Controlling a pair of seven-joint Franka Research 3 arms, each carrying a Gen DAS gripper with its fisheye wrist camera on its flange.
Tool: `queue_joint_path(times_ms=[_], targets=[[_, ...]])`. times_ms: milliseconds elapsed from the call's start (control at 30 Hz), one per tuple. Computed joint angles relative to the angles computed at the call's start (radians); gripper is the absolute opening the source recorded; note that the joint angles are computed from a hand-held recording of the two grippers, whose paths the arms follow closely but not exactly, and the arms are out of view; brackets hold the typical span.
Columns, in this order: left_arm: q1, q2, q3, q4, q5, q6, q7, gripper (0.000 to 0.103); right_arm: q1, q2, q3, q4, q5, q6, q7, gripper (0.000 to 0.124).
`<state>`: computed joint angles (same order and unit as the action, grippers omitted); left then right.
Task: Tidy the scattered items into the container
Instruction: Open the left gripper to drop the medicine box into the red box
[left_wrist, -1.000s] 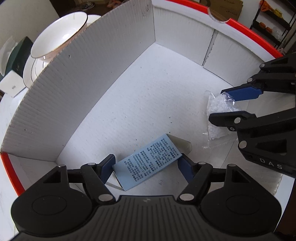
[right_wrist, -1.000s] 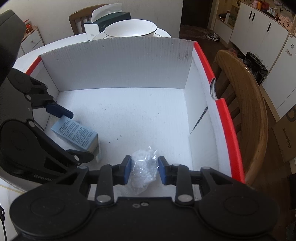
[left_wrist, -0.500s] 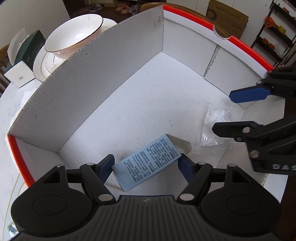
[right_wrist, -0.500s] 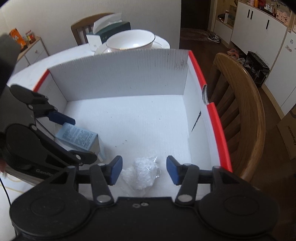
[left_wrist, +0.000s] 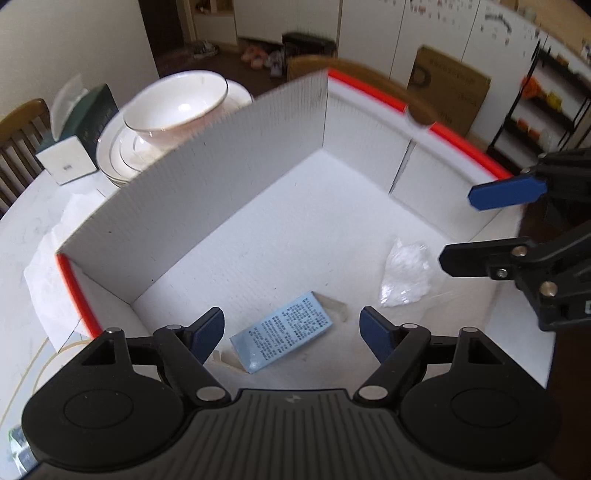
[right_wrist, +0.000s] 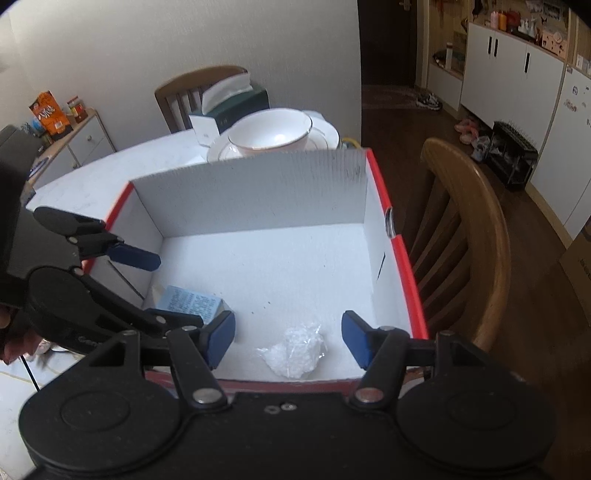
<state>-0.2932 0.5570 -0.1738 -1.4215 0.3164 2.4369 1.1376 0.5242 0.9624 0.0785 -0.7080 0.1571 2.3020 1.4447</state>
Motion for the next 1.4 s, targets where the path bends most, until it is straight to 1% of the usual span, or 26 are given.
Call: queue_joint_path(times_ms=[67, 133, 200, 267, 367, 500, 600, 667, 767, 867, 933, 1000, 1100, 1267, 1333, 1400], targets=[[-0.011, -0.039, 0.018, -0.055, 0.028, 0.049, -0.048, 0.08, -0.007, -0.051, 0.012, -0.084, 0.014, 0.05, -0.017, 0.063], [-0.038, -0.094, 0.045, -0.131, 0.084, 0.103, -0.142, 0.08, 0.0, -0.083, 0.007, -0.131, 0.013, 0.084, -0.01, 0.066], [-0.043, -0.146, 0.057, -0.199, 0.125, 0.152, -0.223, 0.08, 0.012, -0.117, -0.002, -0.187, 0.004, 0.132, 0.006, 0.068], [-0.047, -0.2, 0.069, -0.27, 0.177, 0.202, -0.311, 0.08, 0.018, -0.138, 0.002, -0.217, 0.002, 0.158, 0.015, 0.068], [-0.048, -0.286, 0.083, -0.37, 0.277, 0.239, -0.435, 0.08, 0.023, -0.162, 0.022, -0.253, 0.009, 0.199, -0.008, 0.069], [-0.035, -0.418, 0.079, -0.51, 0.43, 0.251, -0.608, 0.08, 0.04, -0.182, 0.042, -0.283, 0.026, 0.249, -0.02, 0.075], [-0.013, -0.511, 0.056, -0.603, 0.531, 0.234, -0.717, 0.08, 0.062, -0.203, 0.058, -0.322, 0.029, 0.296, -0.055, 0.08], [0.009, -0.57, 0.032, -0.662, 0.569, 0.214, -0.76, 0.08, 0.081, -0.204, 0.064, -0.33, 0.024, 0.321, -0.079, 0.082], [0.045, -0.659, -0.005, -0.751, 0.597, 0.2, -0.804, 0.08, 0.103, -0.19, 0.083, -0.316, 0.034, 0.341, -0.109, 0.085], [0.08, -0.748, -0.047, -0.836, 0.608, 0.171, -0.841, 0.08, 0.126, -0.185, 0.097, -0.322, 0.046, 0.374, -0.135, 0.089], [0.102, -0.81, -0.077, -0.89, 0.614, 0.14, -0.866, 0.08, 0.139, -0.176, 0.108, -0.314, 0.055, 0.379, -0.153, 0.09], [0.116, -0.871, -0.101, -0.94, 0.608, 0.11, -0.886, 0.08, 0.153, -0.154, 0.115, -0.284, 0.063, 0.37, -0.163, 0.091], [0.135, -0.954, -0.131, -1.01, 0.604, 0.074, -0.923, 0.083, 0.173, -0.118, 0.122, -0.227, 0.074, 0.328, -0.171, 0.092], [0.142, -1.064, -0.143, -1.103, 0.535, 0.029, -0.935, 0.083, 0.208, -0.062, 0.123, -0.135, 0.082, 0.265, -0.193, 0.094], [0.146, -1.111, -0.147, -1.141, 0.515, 0.016, -0.944, 0.083, 0.225, -0.014, 0.118, -0.052, 0.079, 0.215, -0.186, 0.094], [0.149, -1.147, -0.149, -1.174, 0.497, 0.014, -0.948, 0.083, 0.247, 0.028, 0.106, 0.017, 0.07, 0.188, -0.177, 0.094]])
